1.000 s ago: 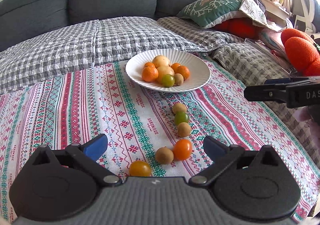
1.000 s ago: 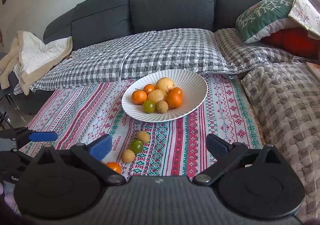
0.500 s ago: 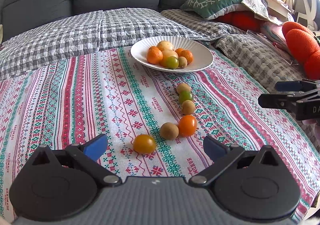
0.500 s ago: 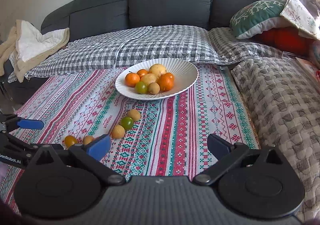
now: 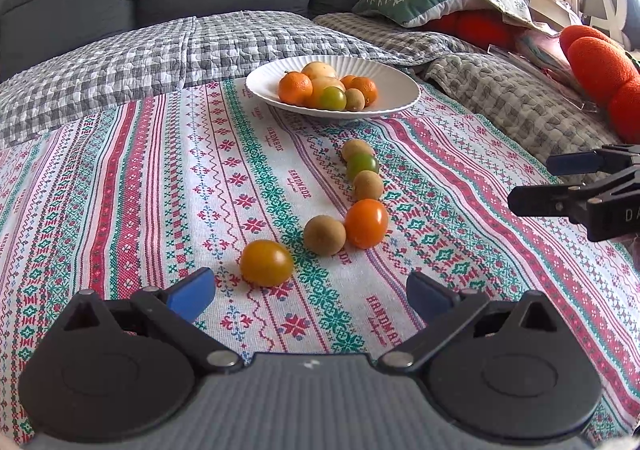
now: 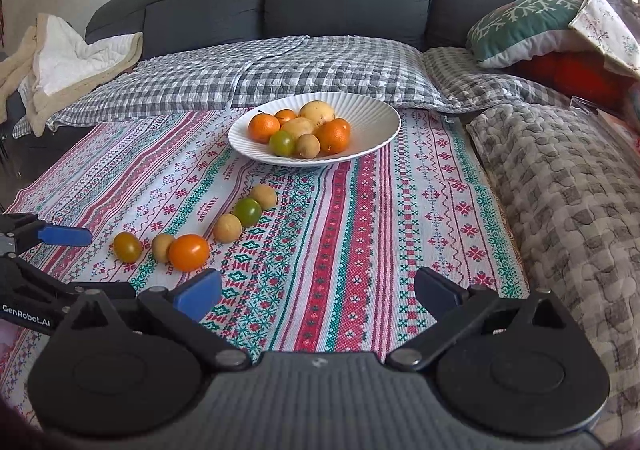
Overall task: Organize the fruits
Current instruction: 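Move both open grippers back over the remaining fruits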
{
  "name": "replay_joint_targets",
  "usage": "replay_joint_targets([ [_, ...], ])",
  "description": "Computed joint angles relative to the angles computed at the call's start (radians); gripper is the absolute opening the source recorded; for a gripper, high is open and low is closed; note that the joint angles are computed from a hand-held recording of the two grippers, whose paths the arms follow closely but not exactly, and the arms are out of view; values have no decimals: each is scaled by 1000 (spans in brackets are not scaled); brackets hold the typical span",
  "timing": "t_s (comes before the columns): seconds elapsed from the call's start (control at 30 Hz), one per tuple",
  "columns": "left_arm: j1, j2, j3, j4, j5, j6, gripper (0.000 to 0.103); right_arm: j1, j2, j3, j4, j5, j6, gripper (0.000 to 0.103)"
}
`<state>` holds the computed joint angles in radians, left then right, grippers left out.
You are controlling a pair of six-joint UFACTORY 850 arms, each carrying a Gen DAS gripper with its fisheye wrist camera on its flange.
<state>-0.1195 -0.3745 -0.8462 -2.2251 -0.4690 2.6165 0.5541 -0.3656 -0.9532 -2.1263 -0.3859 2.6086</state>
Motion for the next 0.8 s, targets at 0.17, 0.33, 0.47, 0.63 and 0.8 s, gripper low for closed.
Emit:
replay_joint_targets([
  [0.17, -4, -15, -4, -20, -34, 26, 94, 2, -15, -13, 5, 21, -15, 103],
  [0.33, -8, -28, -21, -24, -24, 16, 80, 7, -31, -29, 14, 40, -46, 103],
  [0.47, -1, -39, -37, -1, -10, -26, 66, 8, -42, -42, 15, 55, -57, 103],
  [0.63, 3, -46, -47, -30, 4, -23, 55, 14, -63, -64, 24, 70, -77, 103],
  [0.8, 0, -57, -64, -67, 17, -21, 45, 19, -90, -95, -41, 95, -34, 103],
])
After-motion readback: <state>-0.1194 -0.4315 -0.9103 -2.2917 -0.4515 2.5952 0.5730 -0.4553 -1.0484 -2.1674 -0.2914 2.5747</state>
